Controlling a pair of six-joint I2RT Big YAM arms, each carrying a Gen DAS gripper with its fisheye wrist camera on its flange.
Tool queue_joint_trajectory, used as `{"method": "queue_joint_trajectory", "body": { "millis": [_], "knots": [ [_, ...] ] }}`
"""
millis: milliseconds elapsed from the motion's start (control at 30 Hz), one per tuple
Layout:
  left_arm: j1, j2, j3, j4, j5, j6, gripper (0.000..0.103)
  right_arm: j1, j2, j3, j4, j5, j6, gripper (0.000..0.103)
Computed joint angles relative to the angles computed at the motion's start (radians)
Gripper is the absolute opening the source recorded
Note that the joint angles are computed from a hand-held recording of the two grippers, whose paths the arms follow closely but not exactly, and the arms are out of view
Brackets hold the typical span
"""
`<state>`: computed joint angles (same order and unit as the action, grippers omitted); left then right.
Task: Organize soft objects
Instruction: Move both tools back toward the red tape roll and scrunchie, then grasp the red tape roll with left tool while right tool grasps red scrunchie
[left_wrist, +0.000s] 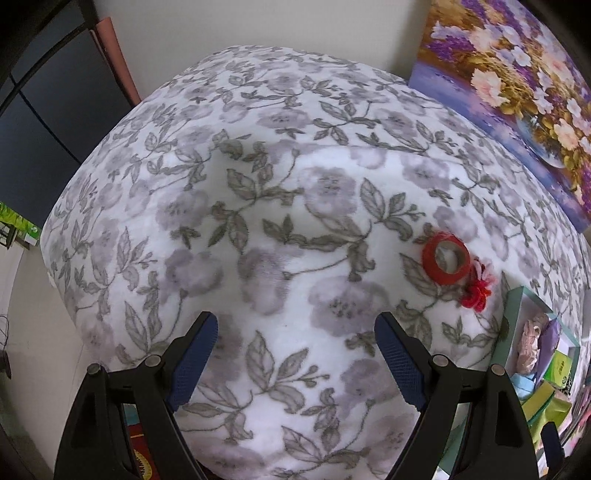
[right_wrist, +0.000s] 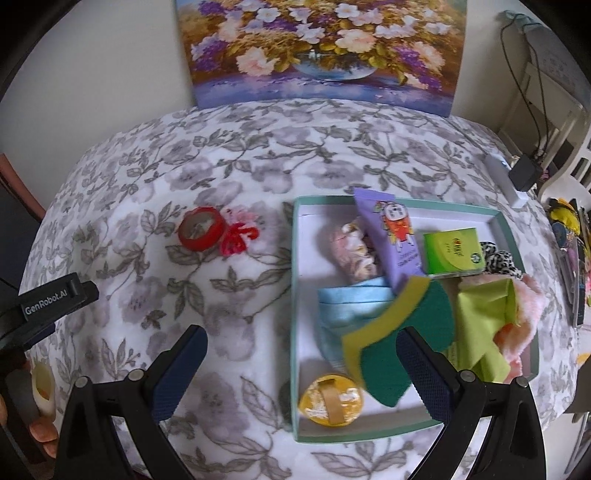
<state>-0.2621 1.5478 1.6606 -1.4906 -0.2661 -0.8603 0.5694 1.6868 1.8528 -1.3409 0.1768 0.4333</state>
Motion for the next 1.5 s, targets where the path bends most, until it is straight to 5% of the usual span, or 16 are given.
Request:
{"method": "queue_joint_trajectory", "body": {
  "millis": [1067, 1300, 1500],
  "knots": [
    [0.051, 0.169, 0.143, 0.046, 0.158, 0.071, 0.087, -0.03, 0.187, 0.215, -0.015, -0.043, -0.035, 0.103],
    [0.056, 0.218, 0.182, 0.079, 0.202, 0.083, 0.087, -0.032, 0.229, 0.256, 0.018, -0.056, -0.064, 0.085],
    [0.061, 0.264, 0.212, 0.101, 0.228, 0.105, 0.087, -0.039, 0.265, 0.277, 0.035, -0.084, -0.077, 0.082]
  ]
}}
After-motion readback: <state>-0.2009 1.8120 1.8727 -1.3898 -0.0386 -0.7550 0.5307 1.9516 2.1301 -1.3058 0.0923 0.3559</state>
